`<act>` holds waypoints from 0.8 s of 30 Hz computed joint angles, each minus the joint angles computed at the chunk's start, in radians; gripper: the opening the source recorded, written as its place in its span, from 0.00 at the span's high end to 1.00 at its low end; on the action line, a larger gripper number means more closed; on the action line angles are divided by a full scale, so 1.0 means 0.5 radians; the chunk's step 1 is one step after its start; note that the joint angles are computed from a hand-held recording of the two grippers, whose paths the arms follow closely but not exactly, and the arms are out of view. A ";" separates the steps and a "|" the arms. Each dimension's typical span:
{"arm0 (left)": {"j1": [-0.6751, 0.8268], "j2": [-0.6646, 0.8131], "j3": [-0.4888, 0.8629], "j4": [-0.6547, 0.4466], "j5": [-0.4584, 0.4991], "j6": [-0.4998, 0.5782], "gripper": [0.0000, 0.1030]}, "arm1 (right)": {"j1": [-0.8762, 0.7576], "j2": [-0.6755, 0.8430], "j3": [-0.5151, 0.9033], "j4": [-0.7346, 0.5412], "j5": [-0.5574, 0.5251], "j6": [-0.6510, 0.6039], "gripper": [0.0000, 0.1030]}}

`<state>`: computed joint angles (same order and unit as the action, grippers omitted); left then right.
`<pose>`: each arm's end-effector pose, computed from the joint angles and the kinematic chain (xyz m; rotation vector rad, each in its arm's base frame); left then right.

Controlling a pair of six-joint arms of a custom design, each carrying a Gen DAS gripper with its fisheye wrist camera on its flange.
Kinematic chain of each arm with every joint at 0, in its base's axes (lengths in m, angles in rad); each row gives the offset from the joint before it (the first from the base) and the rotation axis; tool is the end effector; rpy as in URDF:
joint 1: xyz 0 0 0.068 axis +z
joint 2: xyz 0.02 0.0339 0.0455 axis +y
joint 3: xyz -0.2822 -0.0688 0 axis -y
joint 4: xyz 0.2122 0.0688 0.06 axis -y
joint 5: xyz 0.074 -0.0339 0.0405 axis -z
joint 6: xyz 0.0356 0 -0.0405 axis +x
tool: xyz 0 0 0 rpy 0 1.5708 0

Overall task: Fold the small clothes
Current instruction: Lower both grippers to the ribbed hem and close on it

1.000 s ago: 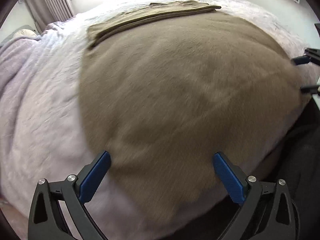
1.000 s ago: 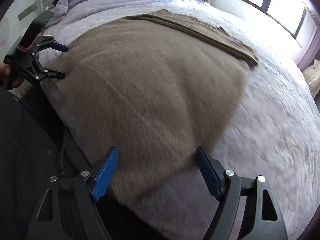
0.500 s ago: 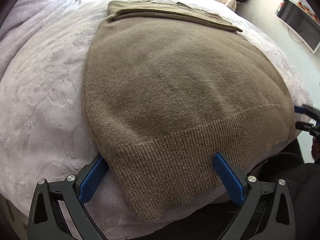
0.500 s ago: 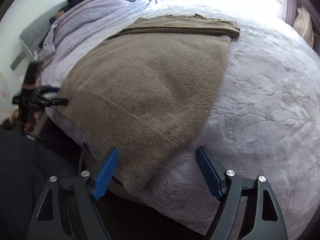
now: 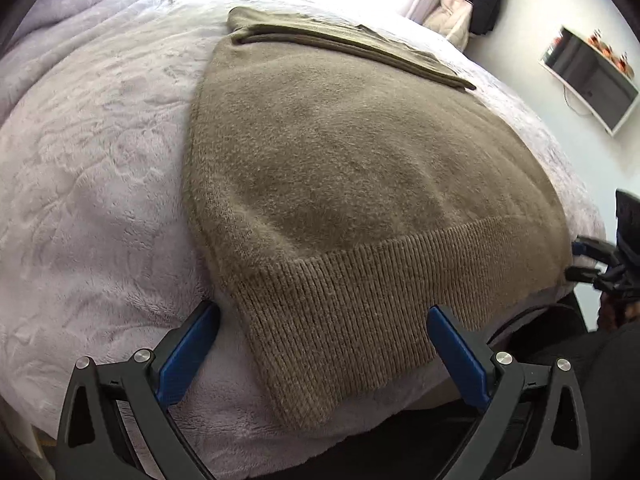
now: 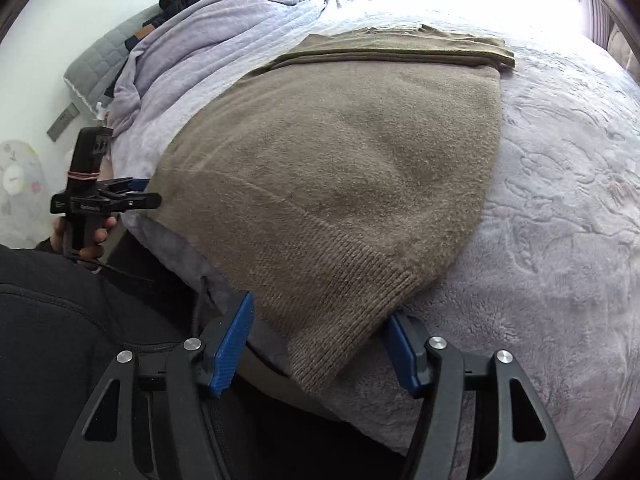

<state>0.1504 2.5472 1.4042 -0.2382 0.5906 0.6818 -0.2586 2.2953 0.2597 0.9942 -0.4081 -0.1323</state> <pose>0.4142 0.0427 0.0016 0.7734 2.5488 -0.6385 0.2157 -0.0425 0.0162 0.0180 2.5262 0.3792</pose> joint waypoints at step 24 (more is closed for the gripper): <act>-0.259 -0.154 -0.249 0.363 -0.292 -0.408 0.59 | 0.054 0.202 0.133 0.144 -0.156 0.262 0.72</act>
<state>0.0208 2.4703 1.2799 -0.0565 0.4448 0.4778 -0.2316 2.3962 0.3264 1.0664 -0.4863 -0.0015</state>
